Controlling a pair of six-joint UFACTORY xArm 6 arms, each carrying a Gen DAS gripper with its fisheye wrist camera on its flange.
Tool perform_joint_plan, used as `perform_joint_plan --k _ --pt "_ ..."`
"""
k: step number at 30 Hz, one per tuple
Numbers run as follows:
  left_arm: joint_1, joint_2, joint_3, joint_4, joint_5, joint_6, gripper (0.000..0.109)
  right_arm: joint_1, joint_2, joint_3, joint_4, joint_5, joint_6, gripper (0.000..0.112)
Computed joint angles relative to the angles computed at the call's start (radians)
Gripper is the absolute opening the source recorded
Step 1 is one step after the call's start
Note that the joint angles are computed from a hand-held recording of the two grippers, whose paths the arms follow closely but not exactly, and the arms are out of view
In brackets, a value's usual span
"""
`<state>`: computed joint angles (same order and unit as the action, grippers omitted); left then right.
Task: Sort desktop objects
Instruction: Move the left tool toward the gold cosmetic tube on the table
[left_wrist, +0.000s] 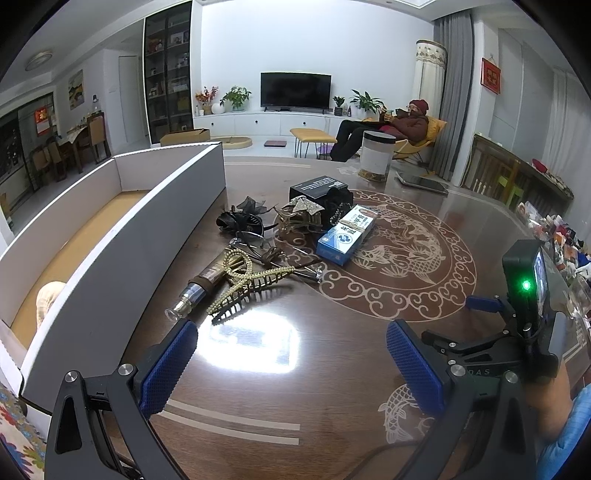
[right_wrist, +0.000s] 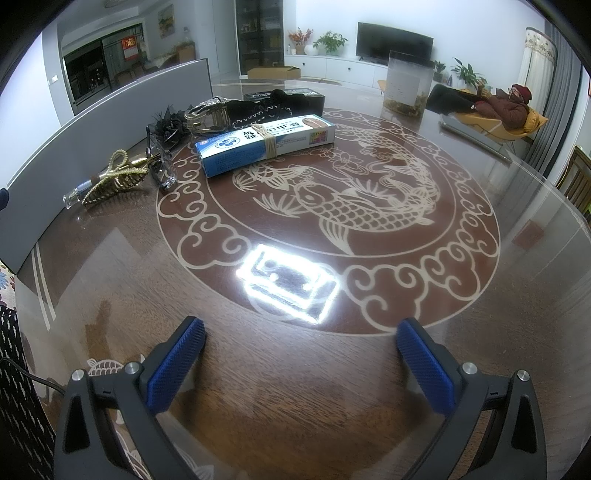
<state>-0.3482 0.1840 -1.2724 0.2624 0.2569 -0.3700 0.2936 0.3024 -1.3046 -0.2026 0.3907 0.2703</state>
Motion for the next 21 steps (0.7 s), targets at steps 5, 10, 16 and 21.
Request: perform_joint_plan --k 5,10,16,21 --pt "-0.002 0.002 0.0 -0.007 -0.001 0.009 0.103 0.0 -0.001 0.001 0.0 0.0 0.0 0.103" --pt "-0.004 0.001 0.001 -0.012 -0.002 0.021 0.103 0.0 0.0 0.0 0.0 0.0 -0.001 0.103" --pt "0.009 -0.004 -0.001 -0.046 0.016 0.094 0.103 0.0 0.0 -0.001 0.0 0.0 -0.001 0.103" --pt "0.081 -0.028 0.009 -0.21 0.018 0.243 0.103 0.0 0.001 -0.001 0.0 0.0 -0.001 0.103"
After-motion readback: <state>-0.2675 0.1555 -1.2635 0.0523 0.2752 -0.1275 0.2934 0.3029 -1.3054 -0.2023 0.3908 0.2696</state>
